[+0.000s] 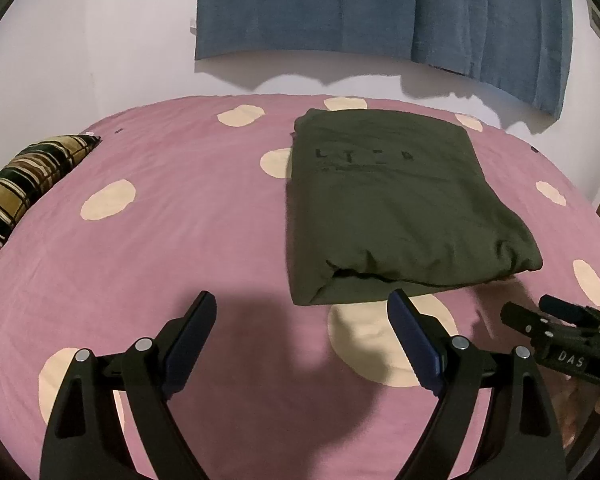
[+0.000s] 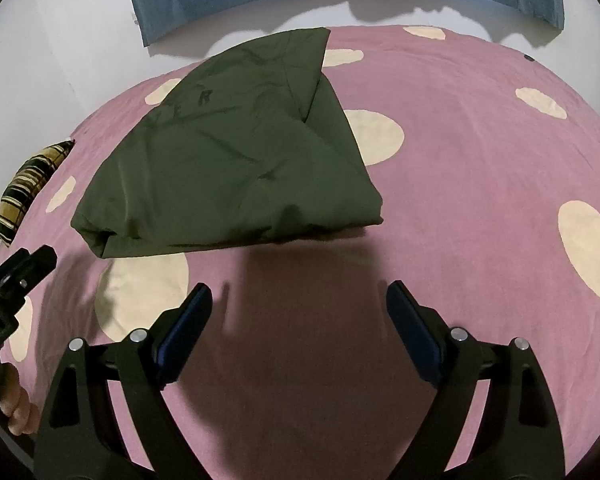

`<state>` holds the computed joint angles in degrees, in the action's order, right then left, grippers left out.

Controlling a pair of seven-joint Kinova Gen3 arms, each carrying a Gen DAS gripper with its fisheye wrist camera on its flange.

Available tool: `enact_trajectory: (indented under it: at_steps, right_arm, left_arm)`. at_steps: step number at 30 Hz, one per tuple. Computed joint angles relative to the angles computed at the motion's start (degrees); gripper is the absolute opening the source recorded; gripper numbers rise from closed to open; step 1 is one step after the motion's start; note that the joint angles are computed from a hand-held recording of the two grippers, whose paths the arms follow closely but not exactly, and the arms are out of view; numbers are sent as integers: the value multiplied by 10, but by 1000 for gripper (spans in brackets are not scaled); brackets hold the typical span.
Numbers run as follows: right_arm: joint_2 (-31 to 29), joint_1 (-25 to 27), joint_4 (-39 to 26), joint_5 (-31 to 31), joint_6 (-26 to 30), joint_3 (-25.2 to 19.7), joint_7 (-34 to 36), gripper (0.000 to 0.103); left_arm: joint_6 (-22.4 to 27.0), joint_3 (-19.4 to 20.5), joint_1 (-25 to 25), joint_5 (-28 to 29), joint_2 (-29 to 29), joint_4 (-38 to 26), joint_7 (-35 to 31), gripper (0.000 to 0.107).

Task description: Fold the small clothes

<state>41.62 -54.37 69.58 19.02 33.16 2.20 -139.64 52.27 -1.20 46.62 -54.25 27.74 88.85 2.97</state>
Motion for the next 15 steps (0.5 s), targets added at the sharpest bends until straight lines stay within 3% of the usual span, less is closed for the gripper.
enact_trajectory:
  at_steps: [15]
  right_arm:
    - [6, 4, -11, -11, 13, -9, 9, 89]
  left_arm:
    - [3, 0, 1, 5, 2, -7, -6, 86]
